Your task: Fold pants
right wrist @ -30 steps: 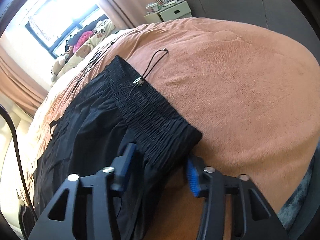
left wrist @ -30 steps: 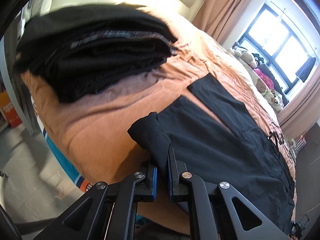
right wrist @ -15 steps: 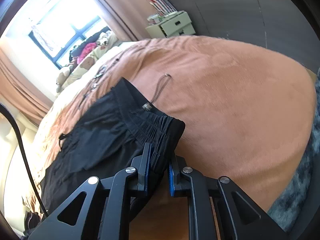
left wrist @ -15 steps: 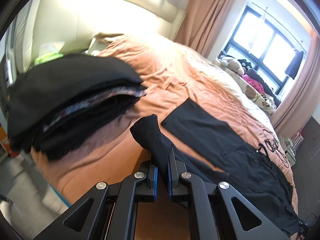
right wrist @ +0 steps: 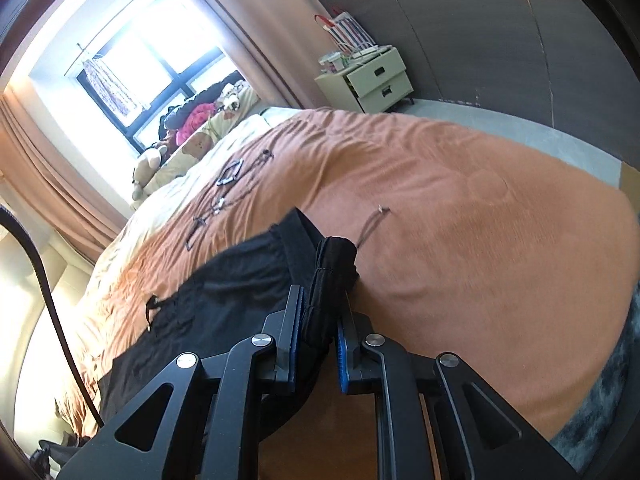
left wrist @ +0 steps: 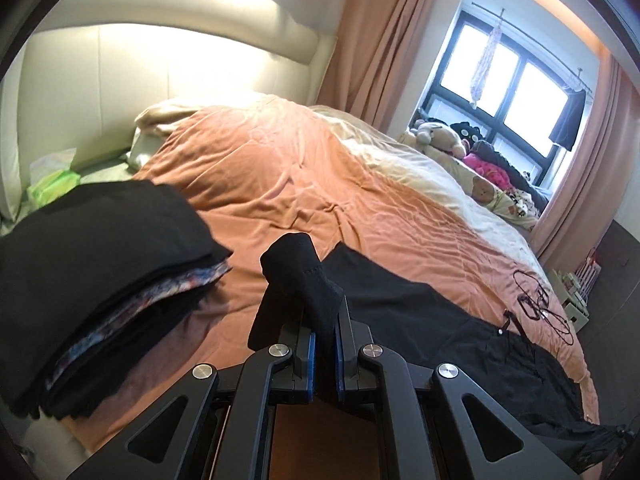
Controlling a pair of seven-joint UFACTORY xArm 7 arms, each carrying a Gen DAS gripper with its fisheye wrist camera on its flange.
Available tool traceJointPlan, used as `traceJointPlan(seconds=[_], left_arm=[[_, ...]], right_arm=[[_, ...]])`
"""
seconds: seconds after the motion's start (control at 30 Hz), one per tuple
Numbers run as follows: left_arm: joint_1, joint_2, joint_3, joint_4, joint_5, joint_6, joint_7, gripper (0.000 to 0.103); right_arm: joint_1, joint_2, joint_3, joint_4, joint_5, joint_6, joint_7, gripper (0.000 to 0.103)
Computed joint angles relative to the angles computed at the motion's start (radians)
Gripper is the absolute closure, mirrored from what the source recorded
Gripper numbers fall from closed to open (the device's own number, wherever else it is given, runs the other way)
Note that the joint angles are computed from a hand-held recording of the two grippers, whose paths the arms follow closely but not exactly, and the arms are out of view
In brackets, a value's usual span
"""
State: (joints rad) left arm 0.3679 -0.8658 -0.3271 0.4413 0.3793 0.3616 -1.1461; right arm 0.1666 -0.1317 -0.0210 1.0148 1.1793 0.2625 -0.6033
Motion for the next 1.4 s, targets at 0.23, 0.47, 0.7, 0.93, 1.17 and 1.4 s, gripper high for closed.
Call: traceJointPlan(seconds=[0.23, 0.47, 0.7, 0.93, 1.17, 1.4], left_arm=[[0.08, 0.185, -0.013, 0.126, 0.055, -0.072, 0.019, 0.095], [0.134, 0.377, -0.023, 0.265, 0.154, -0.102, -0.003, 0.095], [0.138, 0.595, 0.006, 0.424, 0.301, -0.096, -0.073, 0.095], [0.08, 0.786, 0.068, 0.558, 0.38, -0.066, -0.099, 0.095], [-0.005, 0.961, 0.148, 0.68, 0.344, -0.02, -0.051, 0.095], [-0.073, 1.1, 0.215, 0.784, 0.248, 0.013, 0.046, 0.095]], right_arm=[[-0.013, 0.103, 0.038, 0.128, -0.1, -0.024, 0.081, 0.092], [-0.041, 0.229, 0.093, 0.278, -0.306, -0.034, 0.274, 0.092], [-0.048, 0.362, 0.115, 0.432, -0.563, -0.022, 0.538, 0.092], [-0.008, 0.54, 0.08, 0.668, -0.83, 0.069, 0.79, 0.092], [0.012, 0.731, 0.073, 0.941, -1.008, 0.203, 0.951, 0.092], [0.037, 0.922, 0.062, 1.227, -1.107, 0.331, 1.026, 0.092]])
